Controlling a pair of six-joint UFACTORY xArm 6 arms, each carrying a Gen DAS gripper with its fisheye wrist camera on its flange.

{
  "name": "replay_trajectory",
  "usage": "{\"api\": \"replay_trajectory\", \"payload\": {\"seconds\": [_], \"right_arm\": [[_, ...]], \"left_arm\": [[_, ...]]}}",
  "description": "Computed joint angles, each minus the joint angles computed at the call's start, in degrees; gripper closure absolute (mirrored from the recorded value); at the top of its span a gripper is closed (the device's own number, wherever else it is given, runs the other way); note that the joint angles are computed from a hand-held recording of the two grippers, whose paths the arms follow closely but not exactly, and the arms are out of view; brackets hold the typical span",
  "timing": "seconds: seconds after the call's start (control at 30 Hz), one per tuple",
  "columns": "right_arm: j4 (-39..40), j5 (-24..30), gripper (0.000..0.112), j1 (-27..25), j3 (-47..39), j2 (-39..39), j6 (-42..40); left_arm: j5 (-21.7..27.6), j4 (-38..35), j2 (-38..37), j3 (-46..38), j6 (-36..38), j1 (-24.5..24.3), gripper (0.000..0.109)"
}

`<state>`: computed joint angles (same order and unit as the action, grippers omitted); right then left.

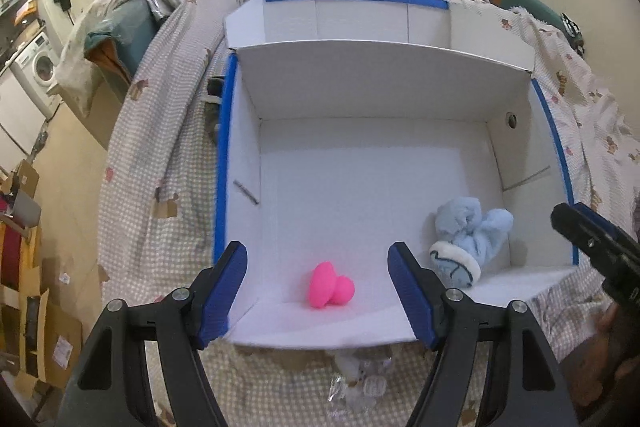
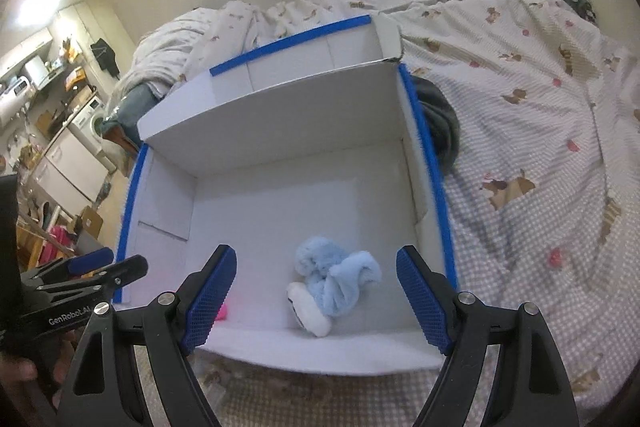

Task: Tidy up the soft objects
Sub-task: 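Open both grippers to drop the sponge and sock into the box, then withdraw both grippers from the box toward the remaining items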

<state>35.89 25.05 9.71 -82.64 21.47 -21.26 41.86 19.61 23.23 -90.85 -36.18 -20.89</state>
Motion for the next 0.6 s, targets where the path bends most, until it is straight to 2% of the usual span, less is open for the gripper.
{"api": "replay_trajectory", "payload": {"seconds": [0.13,0.3,0.43,0.6], "right_arm": [[2.86,0.84,0.025,-0.31,3.03,-2.7,-2.85],[2.79,0.42,0.025,0.13,6.53,-5.35,-4.59],[3.84,2.62,0.025,0.2,7.98,-6.32,-6.36],[3.75,4.17,0.025,-0.6,9.34,-6.73,-5.32]], "left_arm": [[-2.4,2.13,-5.54,7.13,-3.74,0.42,0.038],[-4.91,4.74,-10.93,14.63,-8.47,1.26,0.038],[-6.07,3.39,-12.4,18.28,-8.81,1.84,0.038],[-6.49,-1.74,-11.97,19.65,-6.28,2.82,0.038]]}}
